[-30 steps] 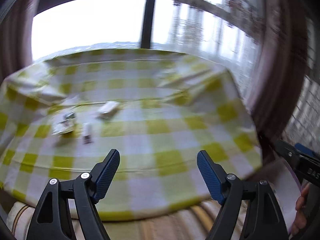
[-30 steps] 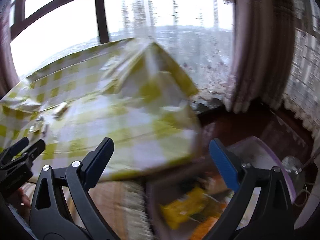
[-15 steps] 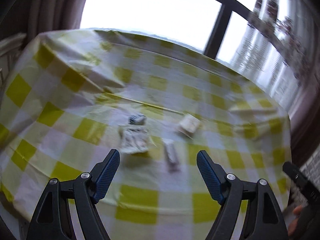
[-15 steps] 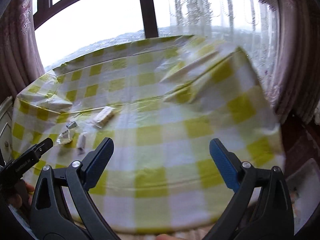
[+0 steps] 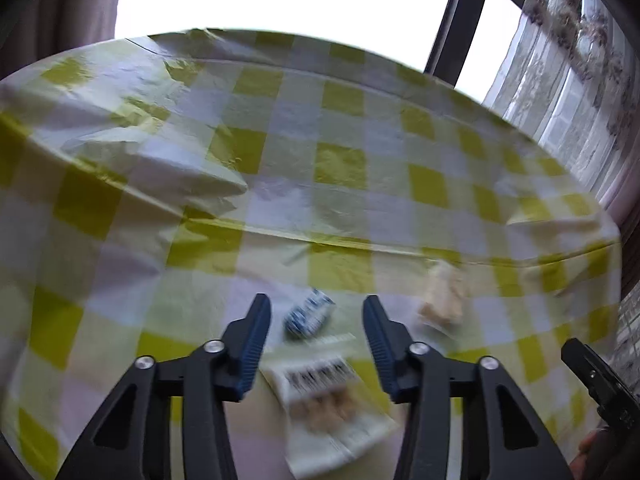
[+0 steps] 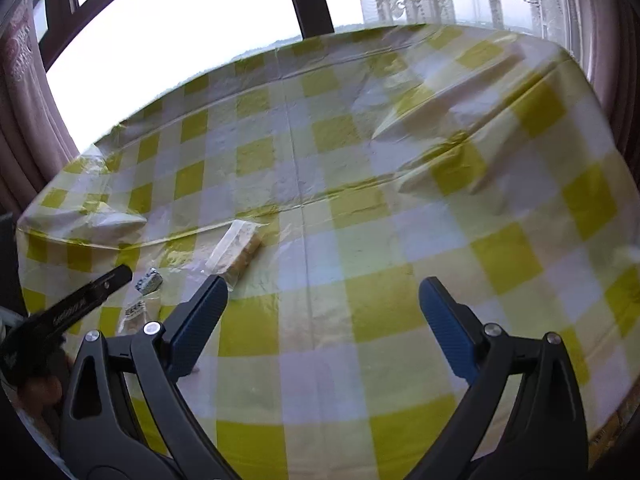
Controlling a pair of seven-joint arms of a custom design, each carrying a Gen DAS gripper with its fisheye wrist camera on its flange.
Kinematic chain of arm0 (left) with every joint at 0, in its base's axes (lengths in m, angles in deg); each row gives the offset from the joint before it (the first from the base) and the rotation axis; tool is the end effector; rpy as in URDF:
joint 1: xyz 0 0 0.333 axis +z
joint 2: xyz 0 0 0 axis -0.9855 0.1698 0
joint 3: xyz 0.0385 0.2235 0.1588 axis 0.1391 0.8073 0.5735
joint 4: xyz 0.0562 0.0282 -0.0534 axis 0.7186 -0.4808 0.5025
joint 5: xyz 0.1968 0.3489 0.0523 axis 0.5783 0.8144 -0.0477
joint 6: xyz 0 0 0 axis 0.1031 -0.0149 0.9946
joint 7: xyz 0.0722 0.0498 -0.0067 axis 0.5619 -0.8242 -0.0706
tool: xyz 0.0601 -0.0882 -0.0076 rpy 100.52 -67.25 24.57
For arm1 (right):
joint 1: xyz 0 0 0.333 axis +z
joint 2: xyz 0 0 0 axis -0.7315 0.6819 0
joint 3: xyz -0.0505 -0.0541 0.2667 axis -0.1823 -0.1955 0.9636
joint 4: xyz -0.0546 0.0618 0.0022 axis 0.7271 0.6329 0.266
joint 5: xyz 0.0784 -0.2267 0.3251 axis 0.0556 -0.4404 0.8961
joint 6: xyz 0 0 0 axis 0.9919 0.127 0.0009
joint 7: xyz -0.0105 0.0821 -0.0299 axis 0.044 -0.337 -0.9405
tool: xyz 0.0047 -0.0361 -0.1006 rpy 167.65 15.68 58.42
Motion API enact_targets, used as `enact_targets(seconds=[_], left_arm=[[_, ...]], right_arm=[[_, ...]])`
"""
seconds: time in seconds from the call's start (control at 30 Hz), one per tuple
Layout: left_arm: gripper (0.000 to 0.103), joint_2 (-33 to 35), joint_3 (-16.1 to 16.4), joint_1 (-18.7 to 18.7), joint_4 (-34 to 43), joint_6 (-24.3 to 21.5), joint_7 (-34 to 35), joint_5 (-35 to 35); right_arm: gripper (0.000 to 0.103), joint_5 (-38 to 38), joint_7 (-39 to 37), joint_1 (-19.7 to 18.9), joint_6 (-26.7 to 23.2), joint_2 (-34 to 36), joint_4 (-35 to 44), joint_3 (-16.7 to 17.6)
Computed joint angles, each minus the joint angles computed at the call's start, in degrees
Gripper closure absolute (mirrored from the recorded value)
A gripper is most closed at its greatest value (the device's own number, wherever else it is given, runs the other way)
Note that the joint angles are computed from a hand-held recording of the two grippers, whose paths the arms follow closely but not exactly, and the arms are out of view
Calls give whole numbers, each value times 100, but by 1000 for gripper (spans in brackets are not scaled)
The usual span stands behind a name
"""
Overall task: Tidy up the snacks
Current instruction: 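Move both open tools back toward the remaining small snacks on the table, then grasp the blue-white patterned candy with left tool while right tool grasps the clear biscuit bar packet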
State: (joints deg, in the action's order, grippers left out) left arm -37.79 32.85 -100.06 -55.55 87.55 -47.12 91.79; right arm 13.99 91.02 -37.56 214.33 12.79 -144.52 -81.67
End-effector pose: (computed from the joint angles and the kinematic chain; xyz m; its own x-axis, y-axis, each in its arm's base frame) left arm 0.6109 -0.3036 0.4322 0.1042 -0.9683 0.2271 -0.6992 -0.2337 -0.6757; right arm 0.5665 0.1463 0.4608 -0.0373 -0.9884 -0.1472 -0.6794 0.1332 -0.7215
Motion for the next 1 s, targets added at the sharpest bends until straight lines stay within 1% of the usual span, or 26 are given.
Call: enact_targets(seconds=[0.03,0.1,0.17,0.2,0.23,0.27,0.3,0.33,0.37,0.4,0.53,0.67,0.73,0.77,0.8,0.83,0.93,0.97,1.0], left_arm=[[56,109,-82,108,99,7,271,-218],[56,265,-161,191,250,-45,692,-495],[56,395,-133,166,373,-67,927,-597],[56,484,-197,206,444,-92,1163,-775],[59,555,-252,242,506,-144,1388,-962],[66,603,-259,234,550,-188,1516,-1081],[67,610,-119,99,541,-179,1412,-936],[71,616,-78,47,558,-241,1423,-920],[79,611,-12,-22,561,-268,1368,-841],[82,608,1,-34,553,-268,1352,-846],[82,537,157,-132,386,-30,994,-664],[82,385,381,-263,172,280,278,-206],[82,252,522,-359,37,413,-209,186],[82,201,578,-392,-12,484,-451,406],[82,147,627,-423,-62,550,-700,642],[82,123,635,-420,-78,579,-879,816],[82,70,602,-366,-124,661,-1345,1221],[82,39,584,-353,-153,660,-1478,1328],[82,25,560,-328,-163,685,-1588,1416]], right_arm=[[6,0,29,14,-63,125,122,18],[6,224,-95,93,-141,351,343,12],[6,408,-239,191,-258,620,642,-2],[6,407,-234,245,-263,703,730,-29],[6,367,-216,304,-306,822,875,-59],[6,322,-201,365,-363,933,1012,-91],[6,313,-221,422,-456,1054,1170,-113],[6,343,-257,476,-571,1191,1350,-126],[6,421,-328,517,-662,1332,1526,-124],[6,484,-390,553,-723,1425,1642,-136],[6,781,-758,678,-950,1871,2189,-114],[6,919,-942,836,-1125,2232,2621,-178],[6,846,-986,944,-1279,2421,2862,-245],[11,804,-977,995,-1360,2501,2969,-284],[18,829,-1010,1005,-1429,2571,3060,-285],[19,963,-1139,959,-1536,2664,3187,-224],[35,660,-1045,1149,-1673,2752,3329,-417],[46,585,-1029,1176,-1670,2739,3310,-448],[51,488,-994,1212,-1666,2727,3291,-488]])
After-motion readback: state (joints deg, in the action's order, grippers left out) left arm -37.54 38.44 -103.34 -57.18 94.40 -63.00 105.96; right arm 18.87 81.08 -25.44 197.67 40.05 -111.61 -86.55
